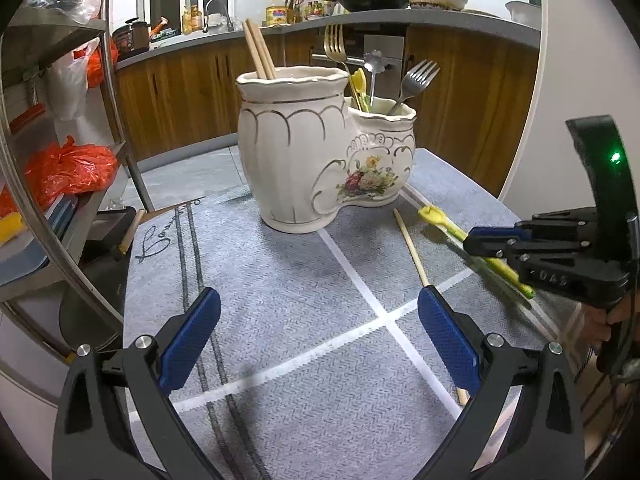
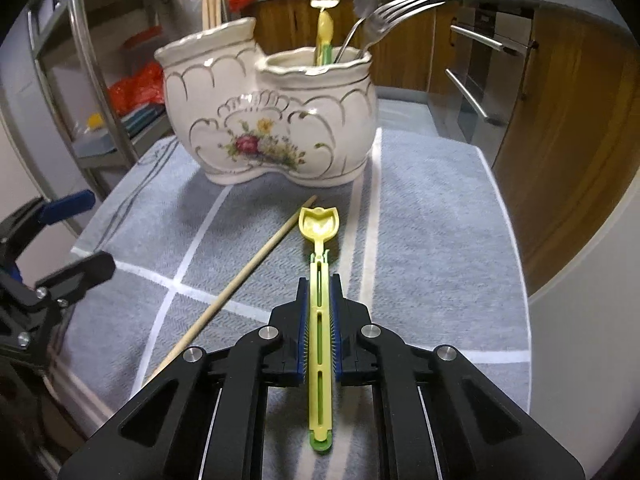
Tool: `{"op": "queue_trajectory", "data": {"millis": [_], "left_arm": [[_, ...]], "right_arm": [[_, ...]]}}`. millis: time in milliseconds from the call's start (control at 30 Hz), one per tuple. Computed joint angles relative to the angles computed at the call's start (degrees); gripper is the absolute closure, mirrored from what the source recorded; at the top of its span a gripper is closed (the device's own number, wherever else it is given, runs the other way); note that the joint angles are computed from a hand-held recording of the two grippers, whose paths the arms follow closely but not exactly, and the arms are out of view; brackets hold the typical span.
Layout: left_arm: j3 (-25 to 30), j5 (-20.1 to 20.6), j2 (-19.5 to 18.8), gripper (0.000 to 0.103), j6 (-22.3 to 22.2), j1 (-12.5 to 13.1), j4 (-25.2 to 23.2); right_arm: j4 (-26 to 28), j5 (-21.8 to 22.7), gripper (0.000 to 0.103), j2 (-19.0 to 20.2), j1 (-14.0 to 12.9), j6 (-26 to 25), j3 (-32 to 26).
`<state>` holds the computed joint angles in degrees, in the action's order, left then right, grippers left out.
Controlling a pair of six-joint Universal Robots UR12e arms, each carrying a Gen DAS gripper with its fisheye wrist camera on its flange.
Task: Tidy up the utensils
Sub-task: 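Grasp the yellow utensil with the right tool while the left tool grasps the last chopstick, then lift the chopstick with the left tool while the right tool carries the yellow utensil to the pot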
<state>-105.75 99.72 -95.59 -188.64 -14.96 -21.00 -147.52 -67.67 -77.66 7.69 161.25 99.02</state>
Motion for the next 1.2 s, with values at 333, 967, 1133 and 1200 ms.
{"op": "queue_trajectory", "data": {"millis": [333,967,1133,1200], "left_arm": [[3.71,-1.93,-2.62,0.006,0.16,-2.02,-5.62],[8.88,-2.45,-6.07,0.098,1.03,-3.10,-13.83],[6.79,-5.89,-4.33,0.098,2.26,-1.70,-10.66],[5.16,-7.75,-3.13,0.098,3.48,-1.05,-7.59]], "right_arm": [[-4.19,3.96,0.093,-0.86,-2.79,1.60,1.38],[-5.67,8.20,0.093,-0.97,-4.33,1.64,2.34],[-8.60,9.35,0.093,-1.34,-4.63,2.70,2.85],[-8.13,9.31,0.093,-1.34,-4.47,1.71,2.60]]}}
